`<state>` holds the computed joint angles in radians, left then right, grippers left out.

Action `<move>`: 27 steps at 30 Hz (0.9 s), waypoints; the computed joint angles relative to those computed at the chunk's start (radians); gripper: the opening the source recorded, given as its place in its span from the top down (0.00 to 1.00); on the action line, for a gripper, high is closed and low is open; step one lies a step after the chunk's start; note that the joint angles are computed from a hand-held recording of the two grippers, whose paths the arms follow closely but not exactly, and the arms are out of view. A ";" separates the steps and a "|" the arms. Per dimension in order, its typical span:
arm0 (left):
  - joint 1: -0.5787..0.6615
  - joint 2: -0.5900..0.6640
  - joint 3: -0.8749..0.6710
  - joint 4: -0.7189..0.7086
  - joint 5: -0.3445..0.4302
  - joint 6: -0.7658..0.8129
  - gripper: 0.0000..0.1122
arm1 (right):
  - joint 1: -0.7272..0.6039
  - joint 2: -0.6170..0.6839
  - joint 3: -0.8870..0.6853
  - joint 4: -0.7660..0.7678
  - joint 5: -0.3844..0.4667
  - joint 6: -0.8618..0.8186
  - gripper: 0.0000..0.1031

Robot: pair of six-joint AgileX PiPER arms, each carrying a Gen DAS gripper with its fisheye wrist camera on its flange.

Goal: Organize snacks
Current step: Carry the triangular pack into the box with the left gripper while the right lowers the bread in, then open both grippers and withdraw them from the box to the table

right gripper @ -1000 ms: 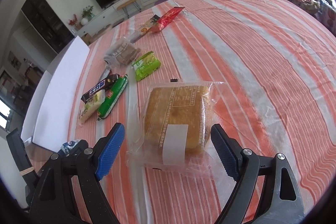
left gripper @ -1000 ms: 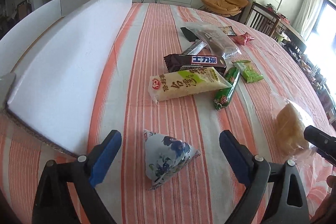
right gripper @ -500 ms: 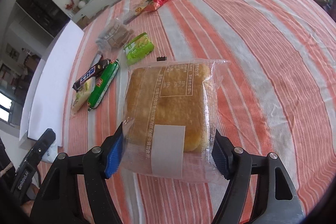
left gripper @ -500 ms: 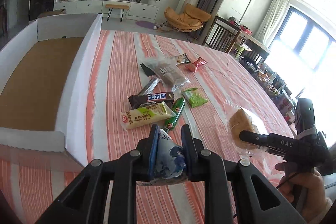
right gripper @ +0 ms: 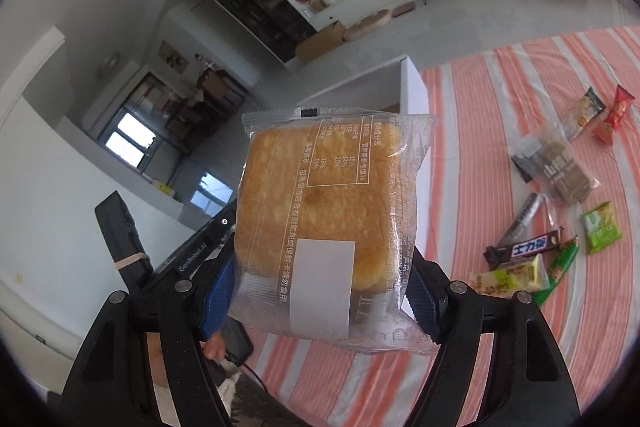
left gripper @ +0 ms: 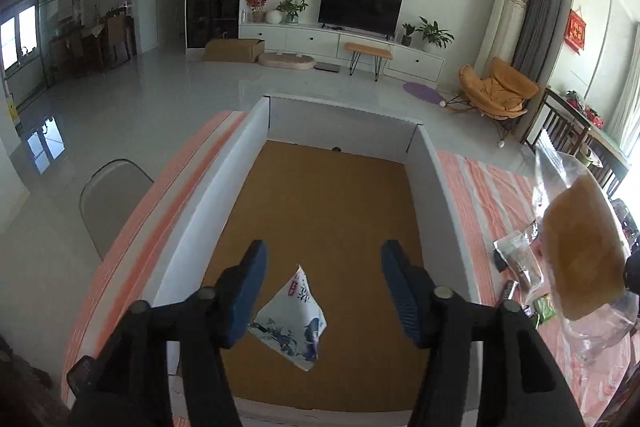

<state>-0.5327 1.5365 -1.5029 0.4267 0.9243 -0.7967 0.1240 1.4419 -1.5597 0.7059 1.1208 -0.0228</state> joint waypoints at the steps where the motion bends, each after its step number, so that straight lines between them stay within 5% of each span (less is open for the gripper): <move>1: 0.008 -0.014 0.043 0.022 -0.021 -0.031 0.27 | 0.041 0.047 -0.044 -0.030 -0.004 0.048 0.13; 4: -0.016 -0.051 0.136 0.103 -0.053 -0.116 0.26 | 0.048 0.063 -0.029 0.004 -0.059 0.045 0.13; 7: -0.085 -0.076 0.241 0.227 -0.167 -0.231 0.25 | 0.011 -0.012 0.074 -0.033 -0.115 -0.019 0.13; 11: -0.183 0.010 0.227 0.254 -0.250 -0.176 0.23 | -0.088 -0.139 0.292 -0.168 -0.182 -0.108 0.13; 17: -0.322 0.171 0.082 0.335 -0.077 -0.145 0.23 | -0.337 -0.296 0.691 -0.486 -0.348 -0.198 0.13; 23: -0.341 0.091 0.180 0.323 -0.106 -0.259 0.22 | -0.632 -0.305 0.820 -0.437 -0.446 -0.401 0.13; 27: -0.445 0.071 0.175 0.461 0.000 -0.434 0.22 | -0.642 -0.333 0.861 -0.448 -0.497 -0.397 0.13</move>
<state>-0.9777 1.6077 -1.3277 0.8877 0.9240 -1.2306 -0.5180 1.1093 -0.6991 0.2578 0.6234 -0.4198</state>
